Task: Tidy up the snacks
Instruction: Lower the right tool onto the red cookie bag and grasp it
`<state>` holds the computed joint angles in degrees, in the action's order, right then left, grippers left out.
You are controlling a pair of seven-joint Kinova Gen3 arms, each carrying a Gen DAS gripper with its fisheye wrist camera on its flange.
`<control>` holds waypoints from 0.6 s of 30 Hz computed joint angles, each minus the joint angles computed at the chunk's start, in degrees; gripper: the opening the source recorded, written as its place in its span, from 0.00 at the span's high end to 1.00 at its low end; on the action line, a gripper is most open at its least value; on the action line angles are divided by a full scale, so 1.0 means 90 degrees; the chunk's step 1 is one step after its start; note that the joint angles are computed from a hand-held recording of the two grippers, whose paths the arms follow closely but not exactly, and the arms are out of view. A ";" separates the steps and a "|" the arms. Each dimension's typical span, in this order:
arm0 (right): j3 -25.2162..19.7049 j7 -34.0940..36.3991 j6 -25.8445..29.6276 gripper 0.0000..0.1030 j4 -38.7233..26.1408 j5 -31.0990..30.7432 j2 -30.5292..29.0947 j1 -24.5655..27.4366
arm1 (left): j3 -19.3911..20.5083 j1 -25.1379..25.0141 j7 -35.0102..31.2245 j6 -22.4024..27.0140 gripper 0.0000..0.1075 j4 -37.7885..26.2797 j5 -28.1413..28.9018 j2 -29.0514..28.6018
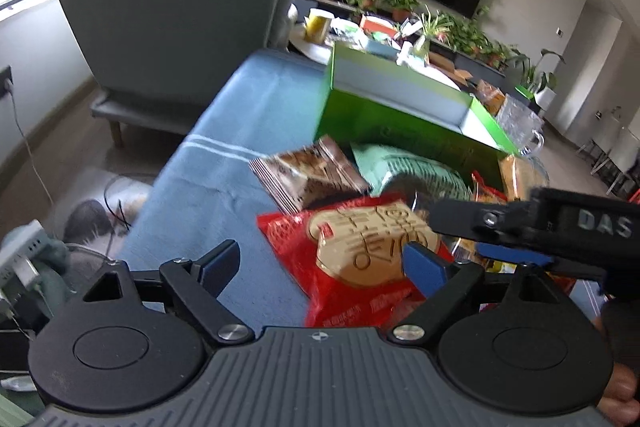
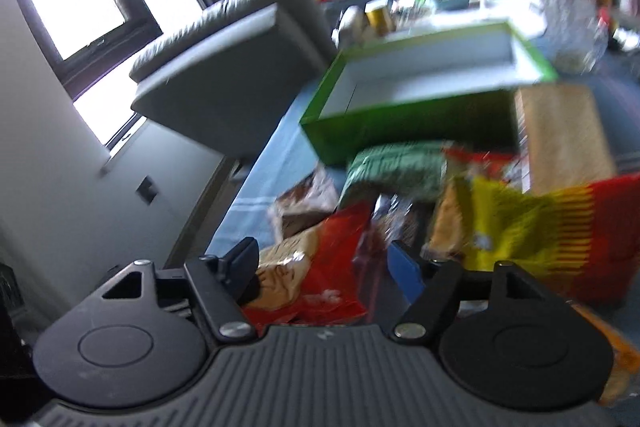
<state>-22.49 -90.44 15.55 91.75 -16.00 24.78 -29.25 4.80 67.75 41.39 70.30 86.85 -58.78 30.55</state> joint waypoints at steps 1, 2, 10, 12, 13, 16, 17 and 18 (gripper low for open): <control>0.0146 -0.0083 0.0112 0.31 -0.0104 0.0066 0.0043 -0.0134 | 0.0018 -0.0056 -0.0039 -0.0073 0.19 -0.0001 0.0037 0.0006; 0.0306 -0.0175 0.0199 0.31 -0.0191 0.0154 0.0068 -0.0282 | 0.0026 -0.0101 -0.0071 -0.0138 0.20 0.0007 0.0077 0.0008; 0.0522 -0.0395 0.1028 0.31 -0.0905 0.0296 0.0437 -0.0463 | -0.0077 -0.0168 0.0431 -0.0928 0.19 0.0587 -0.0372 -0.0213; 0.0461 -0.0329 0.1251 0.31 -0.1099 0.0218 0.0563 -0.0401 | -0.0049 -0.0277 0.0621 -0.1276 0.19 0.0803 -0.0551 -0.0313; 0.0459 -0.0309 0.1338 0.31 -0.1164 0.0190 0.0601 -0.0394 | -0.0017 -0.0359 0.0660 -0.1461 0.19 0.0884 -0.0590 -0.0355; 0.0484 -0.0288 0.1668 0.31 -0.1420 0.0113 0.0758 -0.0412 | 0.0043 -0.0562 0.0728 -0.1977 0.18 0.1063 -0.0638 -0.0427; 0.0478 -0.0283 0.1782 0.31 -0.1496 0.0063 0.0808 -0.0401 | 0.0030 -0.0578 0.0793 -0.2093 0.18 0.1107 -0.0686 -0.0426; 0.0515 -0.0319 0.1856 0.31 -0.1551 0.0036 0.0844 -0.0425 | 0.0014 -0.0576 0.0834 -0.2122 0.17 0.1118 -0.0706 -0.0414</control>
<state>-17.86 -93.31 32.25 77.79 -15.68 32.38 -33.07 4.93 62.56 48.90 51.20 96.90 -65.13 26.83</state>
